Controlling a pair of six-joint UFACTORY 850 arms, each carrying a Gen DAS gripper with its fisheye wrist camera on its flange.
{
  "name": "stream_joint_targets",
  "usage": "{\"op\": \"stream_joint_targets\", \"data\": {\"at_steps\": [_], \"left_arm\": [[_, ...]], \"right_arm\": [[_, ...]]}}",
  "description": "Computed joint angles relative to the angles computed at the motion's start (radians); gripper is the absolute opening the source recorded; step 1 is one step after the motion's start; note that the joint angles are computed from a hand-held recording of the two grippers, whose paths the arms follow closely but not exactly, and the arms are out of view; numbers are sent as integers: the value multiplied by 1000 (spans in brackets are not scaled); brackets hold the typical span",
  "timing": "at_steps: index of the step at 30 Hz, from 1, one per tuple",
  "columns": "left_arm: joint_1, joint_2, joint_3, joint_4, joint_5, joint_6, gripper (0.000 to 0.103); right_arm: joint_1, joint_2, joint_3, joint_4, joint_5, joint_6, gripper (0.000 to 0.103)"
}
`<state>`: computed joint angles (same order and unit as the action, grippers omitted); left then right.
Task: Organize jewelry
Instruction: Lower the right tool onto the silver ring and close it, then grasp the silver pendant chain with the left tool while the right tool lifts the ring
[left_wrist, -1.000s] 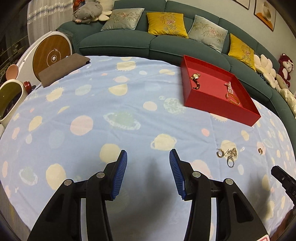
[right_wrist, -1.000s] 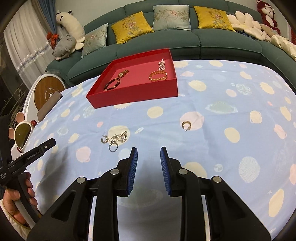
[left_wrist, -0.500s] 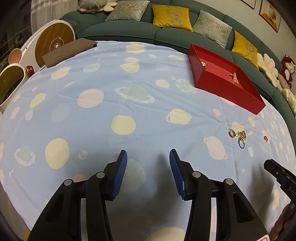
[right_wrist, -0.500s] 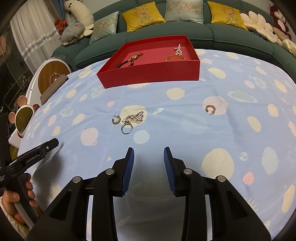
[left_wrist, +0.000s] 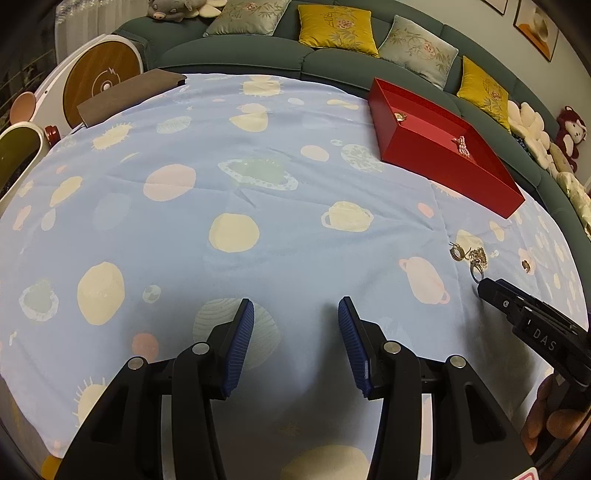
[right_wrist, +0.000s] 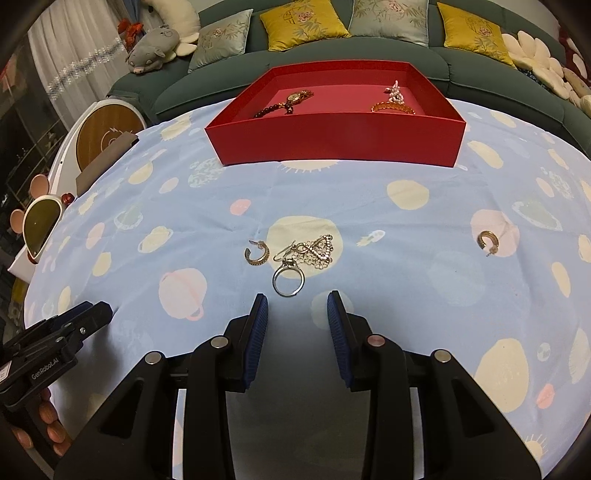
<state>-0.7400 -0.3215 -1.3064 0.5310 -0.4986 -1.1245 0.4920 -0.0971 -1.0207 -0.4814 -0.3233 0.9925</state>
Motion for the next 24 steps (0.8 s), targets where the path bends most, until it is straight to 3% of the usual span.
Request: {"op": "stream_joint_targets", "data": {"at_steps": [7,11,13,24], "left_arm": [[0,-18,-25,11,-20,-4,46],[-4,-29,-48,11,-33,9,46],[-6,-35,-61,8,-36,23,46],[-63,-139,-254,-67,-37,185,46]], "right_arm": [[13,-40,-40,-98,-23,64,33],[24,-56,-57,-151,-47,96,20],[14,-49,-52,-93,-36,41,19],[-88,120,4,67,-118,-126,19]]}}
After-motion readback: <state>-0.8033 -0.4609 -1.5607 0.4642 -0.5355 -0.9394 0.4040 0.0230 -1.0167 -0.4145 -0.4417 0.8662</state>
